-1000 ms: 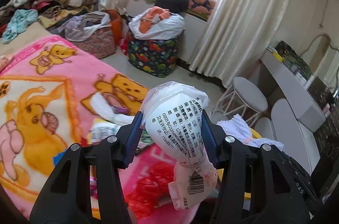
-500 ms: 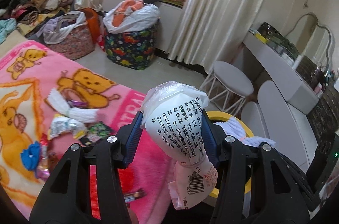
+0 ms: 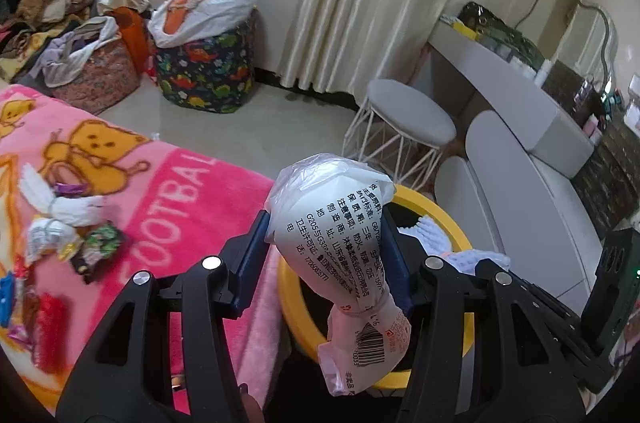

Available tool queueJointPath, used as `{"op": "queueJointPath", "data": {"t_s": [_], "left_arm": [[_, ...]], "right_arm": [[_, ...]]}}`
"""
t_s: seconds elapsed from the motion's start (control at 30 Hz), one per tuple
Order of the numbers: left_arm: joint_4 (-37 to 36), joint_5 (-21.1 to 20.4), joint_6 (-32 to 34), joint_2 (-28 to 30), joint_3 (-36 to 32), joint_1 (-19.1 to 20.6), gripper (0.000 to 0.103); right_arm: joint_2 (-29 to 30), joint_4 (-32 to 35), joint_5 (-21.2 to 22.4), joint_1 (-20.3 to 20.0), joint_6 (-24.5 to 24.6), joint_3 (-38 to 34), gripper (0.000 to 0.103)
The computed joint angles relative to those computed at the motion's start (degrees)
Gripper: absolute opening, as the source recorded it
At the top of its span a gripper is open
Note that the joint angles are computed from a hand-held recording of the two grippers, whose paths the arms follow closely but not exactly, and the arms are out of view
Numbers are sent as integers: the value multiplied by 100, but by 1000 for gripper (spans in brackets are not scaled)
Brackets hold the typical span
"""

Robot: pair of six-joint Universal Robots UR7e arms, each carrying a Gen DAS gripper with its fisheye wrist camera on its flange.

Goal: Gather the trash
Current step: 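Carry both bags over the yellow bin and open both grippers to drop them, then grasp the blue plastic bag with the left gripper while the right gripper grasps the red bag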

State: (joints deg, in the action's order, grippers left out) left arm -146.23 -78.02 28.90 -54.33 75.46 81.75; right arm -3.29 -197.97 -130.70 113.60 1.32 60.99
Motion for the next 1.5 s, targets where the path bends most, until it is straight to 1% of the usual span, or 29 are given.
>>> {"op": "queueJointPath", "data": {"t_s": [0.17,0.27,0.33,0.37,0.4,0.43,0.5,0.6,0.63,0.67,0.8,0.97,1.07,1.13,1.3,1.4,1.5], "left_arm": [[95,-9,7,184,-41,-14,46],[214,-69,-79,317,-146,10,49],[272,-115,-141,406,-230,31,56],[285,-126,-135,438,-263,38,58],[265,-70,-107,461,-274,38,64],[245,-33,-103,464,-270,31,73],[192,-89,-118,432,-256,57,81],[195,-63,-164,378,-283,90,82],[191,-31,-156,361,-290,100,89],[180,1,-147,335,-284,108,93],[-71,39,-52,137,-135,174,92],[-424,118,67,-131,44,286,92],[-538,114,11,-224,57,354,92],[-651,143,-8,-283,68,398,92],[-896,243,0,-416,78,503,92],[-936,278,-66,-466,28,574,92],[-973,289,-144,-517,-20,654,92]], "right_arm": [[-98,96,-72,-108,221,187,15],[-144,204,-104,-160,358,253,18],[-177,317,-169,-184,484,287,23],[-204,374,-155,-201,561,327,25],[-204,414,-181,-197,600,318,29],[-199,434,-236,-193,619,309,35],[-168,447,-298,-170,569,249,40],[-83,514,-346,-105,463,95,46],[-53,521,-321,-96,395,39,48],[-8,560,-301,-67,337,-43,48],[110,604,-142,2,183,-246,52],[316,764,93,112,-102,-601,54],[458,914,195,180,-284,-874,56],[606,1098,227,242,-423,-1161,56],[898,1559,410,339,-589,-1742,57],[1059,1820,532,395,-674,-2045,58],[1296,2156,651,447,-753,-2495,58]]}}
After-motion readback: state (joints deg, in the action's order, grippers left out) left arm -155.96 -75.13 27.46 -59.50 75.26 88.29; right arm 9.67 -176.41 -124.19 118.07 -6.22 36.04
